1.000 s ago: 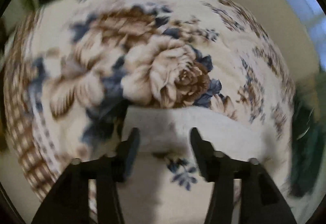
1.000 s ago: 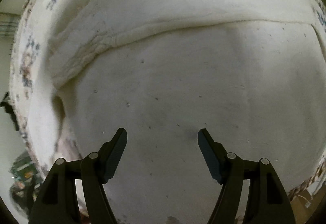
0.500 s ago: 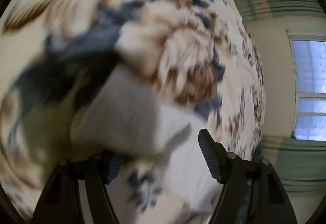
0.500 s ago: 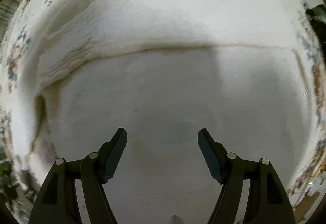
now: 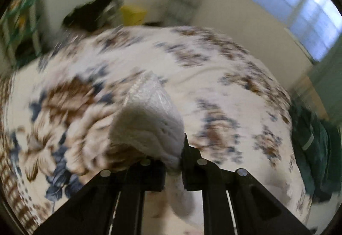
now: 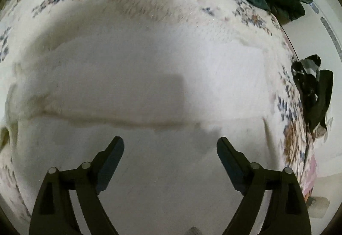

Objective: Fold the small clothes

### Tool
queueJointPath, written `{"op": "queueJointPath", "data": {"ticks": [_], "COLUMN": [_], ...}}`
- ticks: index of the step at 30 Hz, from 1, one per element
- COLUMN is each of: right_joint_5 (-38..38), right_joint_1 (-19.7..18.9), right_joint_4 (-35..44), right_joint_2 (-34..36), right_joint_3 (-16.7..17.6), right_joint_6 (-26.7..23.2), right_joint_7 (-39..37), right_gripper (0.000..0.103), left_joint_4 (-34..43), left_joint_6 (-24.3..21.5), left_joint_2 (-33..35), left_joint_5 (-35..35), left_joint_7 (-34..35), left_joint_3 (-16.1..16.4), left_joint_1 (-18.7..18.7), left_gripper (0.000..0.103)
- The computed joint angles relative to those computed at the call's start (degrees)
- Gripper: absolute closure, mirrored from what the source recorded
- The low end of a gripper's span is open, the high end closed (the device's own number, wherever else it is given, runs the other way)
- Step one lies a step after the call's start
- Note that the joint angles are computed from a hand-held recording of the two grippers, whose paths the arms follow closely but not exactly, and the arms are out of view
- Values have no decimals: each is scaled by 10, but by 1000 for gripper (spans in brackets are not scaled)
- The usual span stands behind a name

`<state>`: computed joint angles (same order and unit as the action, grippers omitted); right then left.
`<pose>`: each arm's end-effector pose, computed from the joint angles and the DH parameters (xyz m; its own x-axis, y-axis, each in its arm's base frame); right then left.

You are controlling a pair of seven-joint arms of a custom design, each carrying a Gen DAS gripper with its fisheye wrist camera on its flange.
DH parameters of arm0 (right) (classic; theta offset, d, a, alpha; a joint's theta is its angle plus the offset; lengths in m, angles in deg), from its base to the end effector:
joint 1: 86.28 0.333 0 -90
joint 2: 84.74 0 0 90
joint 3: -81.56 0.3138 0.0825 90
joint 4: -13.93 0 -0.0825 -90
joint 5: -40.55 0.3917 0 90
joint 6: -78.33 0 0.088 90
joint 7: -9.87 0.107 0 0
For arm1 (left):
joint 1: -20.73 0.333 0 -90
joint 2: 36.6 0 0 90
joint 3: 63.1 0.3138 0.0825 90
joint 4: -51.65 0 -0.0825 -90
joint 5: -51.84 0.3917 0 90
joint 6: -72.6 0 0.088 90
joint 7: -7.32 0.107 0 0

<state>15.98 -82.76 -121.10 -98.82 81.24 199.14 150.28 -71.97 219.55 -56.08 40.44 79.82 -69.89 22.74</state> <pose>0.4723 0.0069 0.4231 -0.5733 -0.7774 0.2588 -0.8173 0.5205 -0.2471 0.5088 -0.0474 0.6204 0.1966 -0.9172 0.3465 -0.7135 -0.3762 -0.5911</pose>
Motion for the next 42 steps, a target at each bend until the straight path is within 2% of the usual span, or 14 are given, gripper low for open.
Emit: {"op": "queueJointPath", "data": {"ticks": [7, 16, 20, 23, 24, 25, 26, 27, 29, 30, 33, 35, 37, 42], "right_joint_5": [78, 91, 86, 101, 110, 126, 152, 172, 245, 270, 355, 406, 461, 476], "right_joint_1": [-44, -186, -253, -289, -295, -298, -296, -298, -286, -281, -260, -249, -229, -208], "right_joint_4": [-48, -135, -144, -139, -138, -129, -116, -111, -96, -85, -53, -37, -14, 58], "right_joint_2": [-67, -206, -236, -246, -246, -241, -233, -230, -226, -218, -188, -164, -123, 24], "right_joint_3": [-61, -139, -180, -208, -214, -225, -244, -252, -289, -295, -310, -309, -307, -252], "right_joint_6": [69, 26, -3, -28, -32, -47, -69, -79, -91, -102, -108, -95, -79, -35], "right_joint_7": [-82, -186, -246, -293, -305, -325, -355, -373, -430, -447, -491, -509, -531, -556], "right_gripper": [10, 10, 10, 10, 10, 10, 11, 23, 59, 62, 60, 47, 33, 33], "left_joint_4": [107, 294, 419, 492, 494, 490, 477, 465, 425, 388, 274, 223, 156, 45], "left_joint_6": [-45, -77, -136, -199, -199, -198, -194, -195, -182, -176, -180, -219, -247, -296], "left_joint_2": [41, 262, 394, 449, 451, 447, 438, 428, 400, 372, 281, 238, 192, 130], "left_joint_5": [32, 77, 156, 204, 214, 221, 224, 231, 257, 279, 369, 411, 403, 367], "left_joint_7": [18, -49, -102, -135, -144, -149, -147, -148, -168, -184, -254, -288, -292, -300], "left_joint_3": [-75, -173, -169, -137, -125, -116, -111, -107, -97, -88, -74, -76, -79, -93], "left_joint_1": [-86, -275, -382, -449, -464, -473, -474, -478, -482, -479, -462, -448, -422, -372], "left_gripper": [94, 94, 90, 88, 83, 63, 30, 17, 9, 9, 9, 9, 9, 9]}}
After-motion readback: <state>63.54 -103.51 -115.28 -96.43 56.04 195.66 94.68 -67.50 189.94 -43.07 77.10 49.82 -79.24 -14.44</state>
